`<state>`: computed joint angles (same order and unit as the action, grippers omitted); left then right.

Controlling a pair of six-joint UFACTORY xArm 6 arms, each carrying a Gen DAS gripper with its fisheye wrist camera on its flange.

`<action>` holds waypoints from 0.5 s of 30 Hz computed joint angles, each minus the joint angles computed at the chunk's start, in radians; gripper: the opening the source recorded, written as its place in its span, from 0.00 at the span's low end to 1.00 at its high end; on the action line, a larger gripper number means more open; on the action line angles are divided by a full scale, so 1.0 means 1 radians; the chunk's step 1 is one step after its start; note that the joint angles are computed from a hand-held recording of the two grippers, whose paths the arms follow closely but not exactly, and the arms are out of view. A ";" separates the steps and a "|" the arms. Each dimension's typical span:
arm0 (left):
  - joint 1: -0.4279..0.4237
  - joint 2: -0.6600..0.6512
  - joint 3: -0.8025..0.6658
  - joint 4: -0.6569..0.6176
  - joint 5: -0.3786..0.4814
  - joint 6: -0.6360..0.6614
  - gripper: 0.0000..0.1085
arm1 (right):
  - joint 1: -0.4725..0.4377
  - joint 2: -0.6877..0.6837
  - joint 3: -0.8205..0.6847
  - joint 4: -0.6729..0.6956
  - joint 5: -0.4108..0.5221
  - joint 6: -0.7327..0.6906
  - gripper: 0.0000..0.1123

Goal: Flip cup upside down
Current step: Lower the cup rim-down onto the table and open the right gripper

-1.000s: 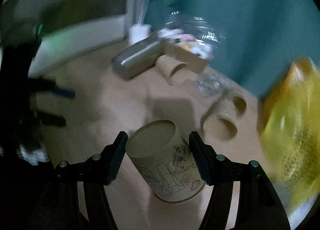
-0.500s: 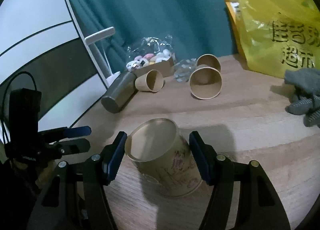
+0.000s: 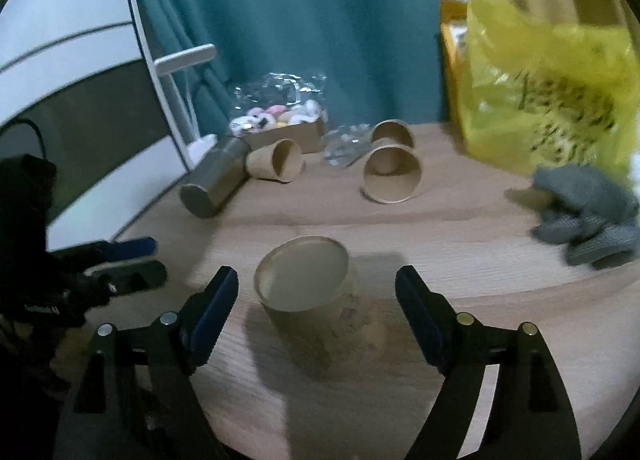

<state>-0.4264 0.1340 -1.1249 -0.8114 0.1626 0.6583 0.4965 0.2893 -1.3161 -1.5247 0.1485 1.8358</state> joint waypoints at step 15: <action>-0.031 -0.133 0.258 0.214 -0.203 -0.356 0.74 | 0.126 -0.167 0.173 0.405 0.297 -0.324 0.74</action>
<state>-0.4577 0.0009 -0.8668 -0.5971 -0.0409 0.3021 0.6225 0.1221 -1.1432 -1.1194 0.4460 1.5114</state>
